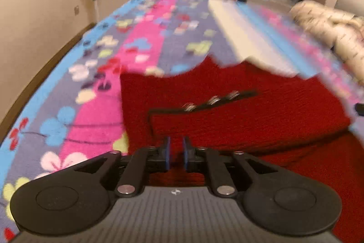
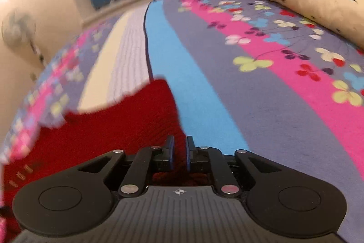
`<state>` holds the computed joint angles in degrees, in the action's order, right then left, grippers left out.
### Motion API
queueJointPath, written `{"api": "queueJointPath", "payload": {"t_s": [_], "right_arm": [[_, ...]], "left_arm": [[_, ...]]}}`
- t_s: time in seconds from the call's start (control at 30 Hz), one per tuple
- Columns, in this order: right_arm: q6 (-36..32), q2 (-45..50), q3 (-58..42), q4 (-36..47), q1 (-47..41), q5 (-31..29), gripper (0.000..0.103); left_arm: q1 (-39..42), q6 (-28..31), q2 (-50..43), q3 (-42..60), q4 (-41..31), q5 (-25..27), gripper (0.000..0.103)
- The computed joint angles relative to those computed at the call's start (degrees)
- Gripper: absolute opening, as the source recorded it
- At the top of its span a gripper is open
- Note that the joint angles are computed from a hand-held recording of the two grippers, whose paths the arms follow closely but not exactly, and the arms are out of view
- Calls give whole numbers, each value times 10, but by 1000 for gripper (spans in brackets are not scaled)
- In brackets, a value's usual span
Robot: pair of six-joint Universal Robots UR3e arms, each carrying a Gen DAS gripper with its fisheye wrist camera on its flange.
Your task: Fold small clothes
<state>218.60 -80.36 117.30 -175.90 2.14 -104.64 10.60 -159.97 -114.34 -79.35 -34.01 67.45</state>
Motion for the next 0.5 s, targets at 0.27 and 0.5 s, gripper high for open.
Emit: {"api": "queueJointPath", "payload": {"t_s": [0.27, 0.5], "right_arm": [[-24, -225, 149, 17, 77, -60, 51], [56, -394, 190, 180, 245, -162, 55]], "left_arm": [[84, 53, 290, -181, -105, -55, 51], [335, 318, 618, -290, -477, -207, 55]]}}
